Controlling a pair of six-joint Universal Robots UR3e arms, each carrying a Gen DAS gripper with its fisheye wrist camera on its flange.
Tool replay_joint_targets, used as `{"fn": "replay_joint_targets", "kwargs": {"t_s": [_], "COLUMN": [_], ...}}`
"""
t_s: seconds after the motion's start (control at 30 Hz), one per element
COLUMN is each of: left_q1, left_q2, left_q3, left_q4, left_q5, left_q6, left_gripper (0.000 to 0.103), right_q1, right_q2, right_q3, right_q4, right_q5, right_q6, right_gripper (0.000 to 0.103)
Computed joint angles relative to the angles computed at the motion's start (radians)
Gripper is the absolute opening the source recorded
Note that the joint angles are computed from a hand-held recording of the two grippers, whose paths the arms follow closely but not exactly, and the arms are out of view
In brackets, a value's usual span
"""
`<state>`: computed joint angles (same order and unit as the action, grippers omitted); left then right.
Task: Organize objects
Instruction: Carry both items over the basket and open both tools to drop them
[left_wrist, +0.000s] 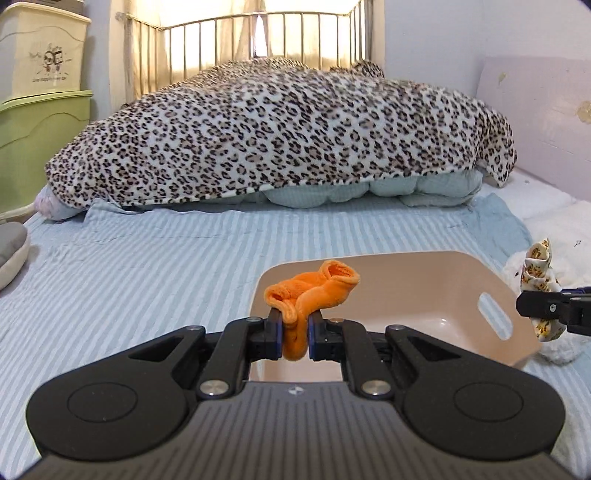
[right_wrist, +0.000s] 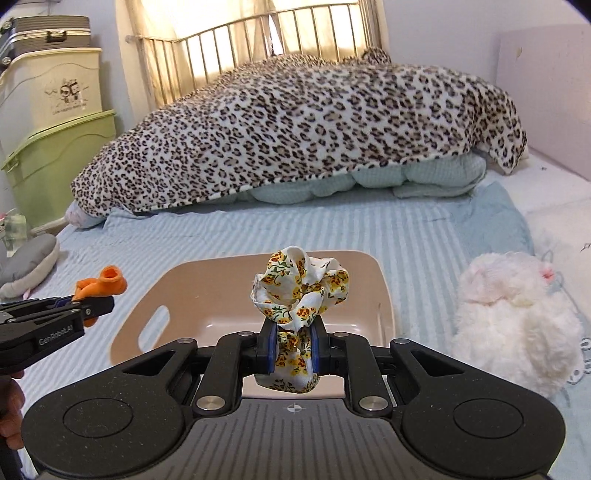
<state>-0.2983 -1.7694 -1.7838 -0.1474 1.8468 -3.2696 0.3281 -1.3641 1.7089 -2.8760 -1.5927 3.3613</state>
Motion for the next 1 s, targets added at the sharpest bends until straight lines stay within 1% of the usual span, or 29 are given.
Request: {"fn": "replay_joint_targets", "kwargs": {"t_s": [0.1,0.2,0.4,0.53,0.57,0.6,0.67,0.7,0.73,0.77,0.8,0.83,0.87,0.9,0.93,1.0], "left_q1": [-0.005,-0.011,-0.006,-0.008,-0.009,-0.009,-0.011,-0.016,-0.023,-0.032,-0.042,-0.054,-0.062,-0.068,-0.074,-0.079], "left_q2": [-0.089,-0.165,-0.249,-0.269,-0.27,-0.268,-0.256,-0.247,-0.239,-0.228,-0.217,-0.205,-0.19,-0.169,-0.149,-0.101], "left_q3": [0.087,0.157,0.219,0.22,0.22,0.221,0.223,0.222,0.216,0.209,0.203,0.199,0.195,0.18,0.17,0.139], "left_q4": [-0.031,-0.079,-0.173,-0.199,-0.204,-0.212,-0.232,-0.234,-0.224,-0.21,-0.2,-0.196,-0.198,-0.194,-0.195,-0.2], "left_q5": [0.002,0.005,-0.013,-0.013,-0.009,-0.009,-0.013,-0.007,0.005,0.02,0.04,0.061,0.076,0.088,0.097,0.1], "left_q6": [0.03,0.046,0.036,0.039,0.037,0.032,0.017,0.009,0.006,0.007,0.009,0.01,0.011,0.008,0.0,-0.024], "left_gripper": [0.014,0.014,0.014,0.016,0.016,0.017,0.034,0.049,0.061,0.066,0.074,0.079,0.082,0.087,0.09,0.091], "right_q1": [0.002,-0.007,0.002,0.01,0.02,0.028,0.035,0.036,0.035,0.036,0.036,0.036,0.035,0.033,0.031,0.028], "right_q2": [0.067,0.125,0.213,0.235,0.242,0.246,0.245,0.235,0.223,0.208,0.197,0.178,0.158,0.136,0.116,0.069], "right_q3": [-0.059,-0.101,-0.154,-0.147,-0.15,-0.154,-0.159,-0.153,-0.143,-0.132,-0.126,-0.109,-0.092,-0.075,-0.062,-0.026], "right_q4": [0.021,0.047,0.084,0.093,0.094,0.095,0.101,0.102,0.094,0.083,0.076,0.064,0.054,0.047,0.044,0.042], "right_q5": [-0.012,-0.003,-0.017,-0.019,-0.035,-0.049,-0.055,-0.054,-0.052,-0.054,-0.057,-0.06,-0.064,-0.068,-0.071,-0.077], "right_q6": [0.002,0.0,-0.025,-0.027,-0.033,-0.042,-0.046,-0.043,-0.041,-0.041,-0.04,-0.04,-0.041,-0.043,-0.044,-0.041], "right_gripper": [0.016,0.016,0.017,0.018,0.019,0.025,0.036,0.038,0.039,0.043,0.05,0.054,0.062,0.067,0.069,0.075]}}
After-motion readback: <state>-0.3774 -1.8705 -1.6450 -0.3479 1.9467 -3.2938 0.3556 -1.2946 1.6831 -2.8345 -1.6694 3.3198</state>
